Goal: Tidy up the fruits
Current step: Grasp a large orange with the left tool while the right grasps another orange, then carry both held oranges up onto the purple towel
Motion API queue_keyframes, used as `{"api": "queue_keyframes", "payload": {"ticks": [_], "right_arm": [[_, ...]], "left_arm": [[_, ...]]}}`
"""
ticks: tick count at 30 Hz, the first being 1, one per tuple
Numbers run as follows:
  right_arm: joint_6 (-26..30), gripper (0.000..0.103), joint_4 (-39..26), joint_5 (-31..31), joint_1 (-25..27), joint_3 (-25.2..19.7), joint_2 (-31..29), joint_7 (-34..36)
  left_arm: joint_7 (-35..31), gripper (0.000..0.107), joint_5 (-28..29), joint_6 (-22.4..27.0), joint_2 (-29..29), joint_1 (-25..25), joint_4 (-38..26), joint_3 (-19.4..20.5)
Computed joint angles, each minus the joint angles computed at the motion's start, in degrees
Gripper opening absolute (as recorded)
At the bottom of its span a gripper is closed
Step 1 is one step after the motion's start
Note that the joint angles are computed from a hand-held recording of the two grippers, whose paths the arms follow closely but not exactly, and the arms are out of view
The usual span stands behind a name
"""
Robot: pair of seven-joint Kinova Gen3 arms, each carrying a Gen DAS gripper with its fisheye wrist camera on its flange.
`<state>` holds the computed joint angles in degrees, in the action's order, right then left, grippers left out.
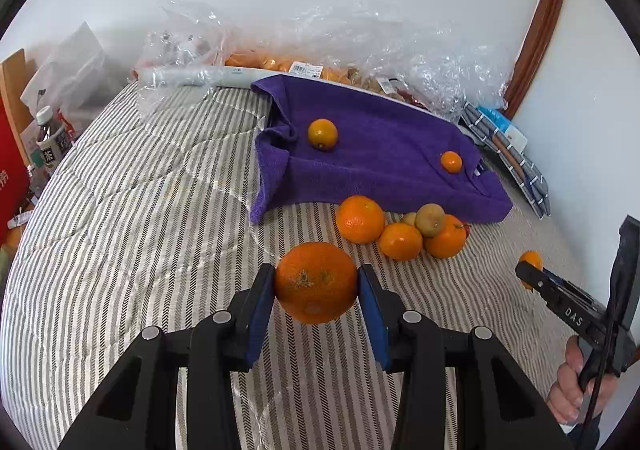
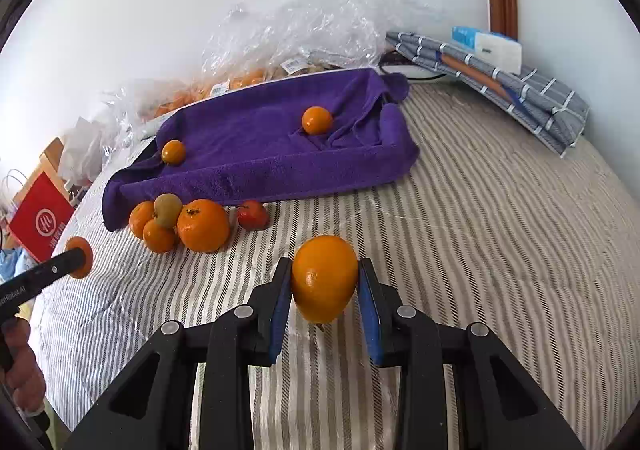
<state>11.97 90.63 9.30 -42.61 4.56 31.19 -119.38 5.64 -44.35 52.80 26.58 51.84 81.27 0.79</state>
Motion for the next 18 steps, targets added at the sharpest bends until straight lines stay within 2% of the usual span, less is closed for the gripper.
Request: {"api": "queue_keyframes", "payload": {"ticks": [2,5,11,13,16,18], "right_arm": [[-0.9,0.032,1.8,0.6,-2.3,2.4,-1.5,-1.3],[-1.5,0.032,3.6,0.8,-3.2,2.8,-3.6,-1.8],[-2.6,0.032,5.5,4.8,-11.1,10.7,-6.2,-6.1],[-2.3,0.032,5.5,5.5,-11.9,11.2,-6.8,-7.2],[-1.7,0.032,5.0,6.0,-10.3,9.0,-7.8,-7.5],[-1.6,0.032,4.6,7.4,-11.5,10.1,-8.2,-8.6]], "left_arm": [[0.9,0.04,-0.2,-0.7,-0.8,0.3,0.8,0.0],[1.6,0.04,-0.9,0.6,-1.2,1.1,0.3,0.1],[3.9,0.04,-2.3,1.8,-2.5,1.6,0.9,1.0],[4.3,0.04,-2.4,2.0,-3.1,1.5,1.3,1.4],[5.6,0.04,-3.7,3.1,-4.0,2.0,1.6,1.6],[6.6,0.04,-4.8,3.6,-4.3,2.2,1.9,1.9]]}}
